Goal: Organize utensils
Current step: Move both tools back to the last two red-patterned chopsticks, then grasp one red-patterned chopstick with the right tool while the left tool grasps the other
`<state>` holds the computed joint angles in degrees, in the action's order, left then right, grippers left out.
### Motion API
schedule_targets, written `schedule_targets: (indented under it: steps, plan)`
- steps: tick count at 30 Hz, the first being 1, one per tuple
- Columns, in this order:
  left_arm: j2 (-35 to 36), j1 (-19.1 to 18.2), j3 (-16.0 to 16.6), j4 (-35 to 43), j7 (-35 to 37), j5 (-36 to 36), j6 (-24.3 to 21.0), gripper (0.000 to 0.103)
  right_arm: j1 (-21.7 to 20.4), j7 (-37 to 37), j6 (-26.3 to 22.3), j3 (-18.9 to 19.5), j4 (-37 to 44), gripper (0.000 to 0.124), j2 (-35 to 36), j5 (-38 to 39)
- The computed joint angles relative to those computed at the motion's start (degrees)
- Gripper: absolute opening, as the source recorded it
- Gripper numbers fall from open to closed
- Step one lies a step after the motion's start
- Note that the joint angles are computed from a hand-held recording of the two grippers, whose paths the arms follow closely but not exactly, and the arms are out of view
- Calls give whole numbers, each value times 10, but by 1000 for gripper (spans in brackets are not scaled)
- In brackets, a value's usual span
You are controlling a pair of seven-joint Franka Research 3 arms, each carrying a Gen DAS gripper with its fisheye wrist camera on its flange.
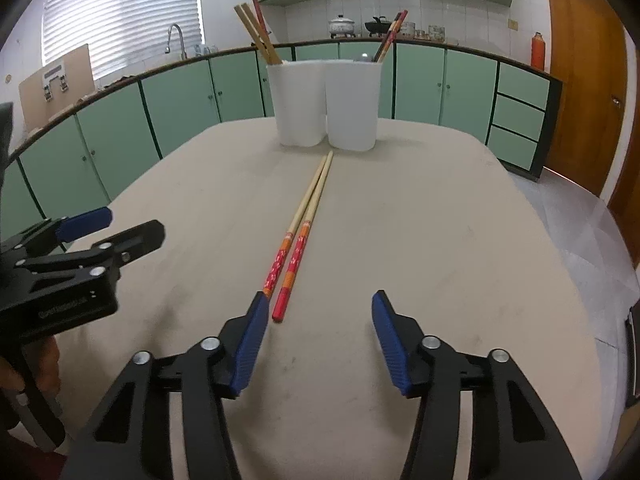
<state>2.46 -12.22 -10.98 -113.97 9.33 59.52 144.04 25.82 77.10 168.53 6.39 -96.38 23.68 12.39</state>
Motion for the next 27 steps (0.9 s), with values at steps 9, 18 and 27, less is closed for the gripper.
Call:
schedule_targets:
  steps: [9,18,27]
  plan:
    - [-11,4,-2,-14,-6,-9,-1,84,22,29,-25,-19,17,36,12,-31]
    - [-6,5,-1,-11,-10,-13,5,84,34,43,-29,-27,31,19,21,-63]
    - [8,-1,-2,3,3,-22,7,84,10,15,-30,-2,27,6,17,-31]
